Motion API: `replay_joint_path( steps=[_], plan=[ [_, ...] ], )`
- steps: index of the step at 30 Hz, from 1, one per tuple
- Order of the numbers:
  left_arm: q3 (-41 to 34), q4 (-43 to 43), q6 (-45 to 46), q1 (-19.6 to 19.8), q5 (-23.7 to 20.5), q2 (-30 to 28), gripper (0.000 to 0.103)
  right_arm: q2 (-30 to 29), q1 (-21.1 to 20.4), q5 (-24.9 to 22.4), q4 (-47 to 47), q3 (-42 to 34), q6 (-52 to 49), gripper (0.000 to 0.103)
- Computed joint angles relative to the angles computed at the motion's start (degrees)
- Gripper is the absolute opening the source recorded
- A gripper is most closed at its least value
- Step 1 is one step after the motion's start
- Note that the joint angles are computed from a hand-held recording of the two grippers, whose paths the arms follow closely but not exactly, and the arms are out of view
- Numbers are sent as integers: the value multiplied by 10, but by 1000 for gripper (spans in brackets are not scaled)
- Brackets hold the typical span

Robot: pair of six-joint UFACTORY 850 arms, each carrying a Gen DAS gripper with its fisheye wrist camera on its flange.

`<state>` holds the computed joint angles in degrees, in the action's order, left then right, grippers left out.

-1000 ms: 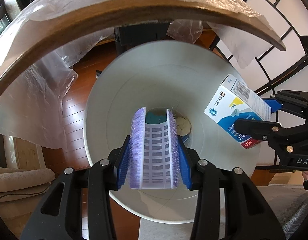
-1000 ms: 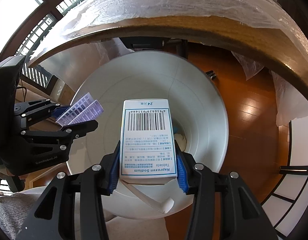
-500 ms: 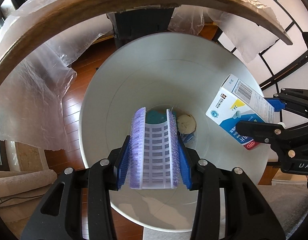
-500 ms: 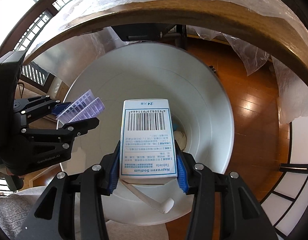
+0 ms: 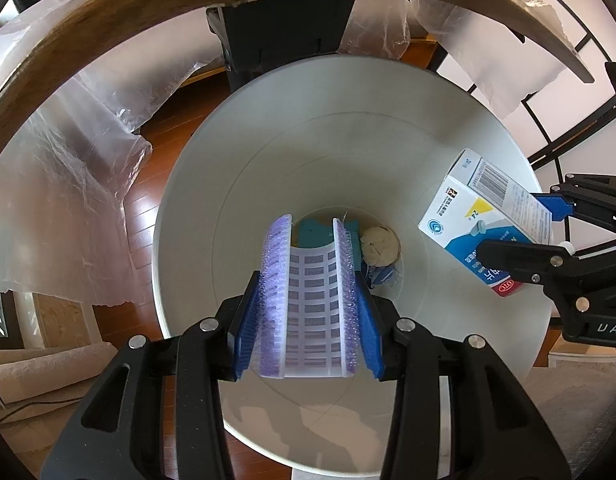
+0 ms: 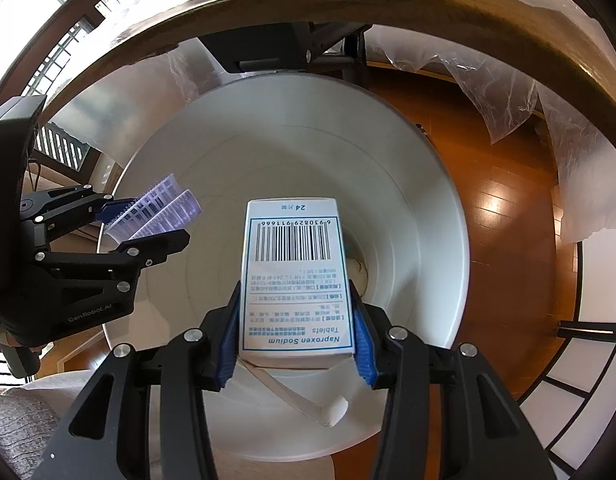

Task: Collect trash
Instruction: 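Carry the roller and Naproxen box with both grippers over the white bin, then open both grippers to drop the roller and box into the bin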

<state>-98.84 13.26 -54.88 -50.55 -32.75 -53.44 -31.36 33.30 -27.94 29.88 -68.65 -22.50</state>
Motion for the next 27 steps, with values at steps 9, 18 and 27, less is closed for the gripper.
replay_joint_path(
  steps=[9, 18, 27],
  plan=[
    [-12, -6, 12, 2, -9, -9, 45, -10, 1, -7, -18, -9, 19, 46],
    [-19, -10, 19, 4, -17, -15, 45, -15, 2, -12, -29, -16, 35, 46],
    [-11, 14, -9, 3, -11, -8, 69, -3, -3, 10, -20, -4, 41, 69]
  ],
)
